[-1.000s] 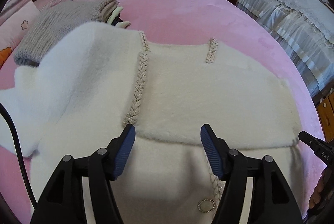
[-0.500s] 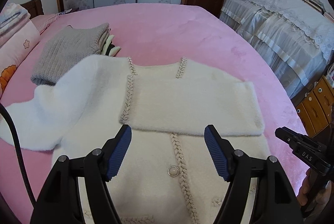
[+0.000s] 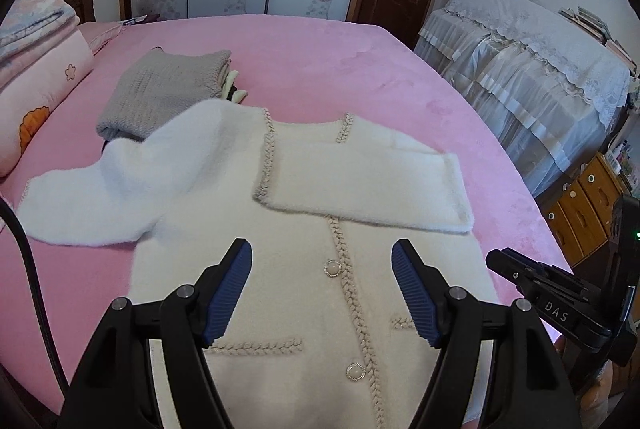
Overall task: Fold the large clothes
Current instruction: 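Move the left tool to the other sleeve and grasp its cuff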
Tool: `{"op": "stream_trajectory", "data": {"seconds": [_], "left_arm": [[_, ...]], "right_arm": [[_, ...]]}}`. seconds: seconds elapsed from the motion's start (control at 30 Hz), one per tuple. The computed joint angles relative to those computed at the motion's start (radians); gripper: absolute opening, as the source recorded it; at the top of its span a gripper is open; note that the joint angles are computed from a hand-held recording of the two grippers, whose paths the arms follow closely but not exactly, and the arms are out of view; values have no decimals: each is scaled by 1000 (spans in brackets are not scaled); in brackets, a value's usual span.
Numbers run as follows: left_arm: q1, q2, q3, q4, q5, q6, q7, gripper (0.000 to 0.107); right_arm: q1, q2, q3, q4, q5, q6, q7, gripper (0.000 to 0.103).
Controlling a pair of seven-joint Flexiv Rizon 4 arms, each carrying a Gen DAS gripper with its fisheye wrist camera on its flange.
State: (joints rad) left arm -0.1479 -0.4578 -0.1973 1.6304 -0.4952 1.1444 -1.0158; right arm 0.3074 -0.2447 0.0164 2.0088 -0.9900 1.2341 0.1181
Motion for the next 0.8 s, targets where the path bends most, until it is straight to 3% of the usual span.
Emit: {"op": "stream_trajectory", "data": {"seconds": [0.2, 0.43, 0.5, 0.63, 0.8], "left_arm": [[71, 73, 33, 58, -24, 8, 79, 71], [158, 74, 104, 23, -14, 32, 85, 71], [187, 59, 117, -1, -11, 31, 81, 73], [252, 2, 123, -69, -28, 2, 66, 79], [327, -141, 125, -224, -38, -86, 3, 79]], "right_arm": [[67, -33, 23, -98, -15, -79, -34, 28], [147, -139, 15, -304, 43, -131, -158, 28], [174, -179, 5, -378, 63, -155, -201, 30], [229, -271, -36, -525, 79, -167, -251, 51], [281, -444, -75, -783, 158, -235, -382, 53]]}}
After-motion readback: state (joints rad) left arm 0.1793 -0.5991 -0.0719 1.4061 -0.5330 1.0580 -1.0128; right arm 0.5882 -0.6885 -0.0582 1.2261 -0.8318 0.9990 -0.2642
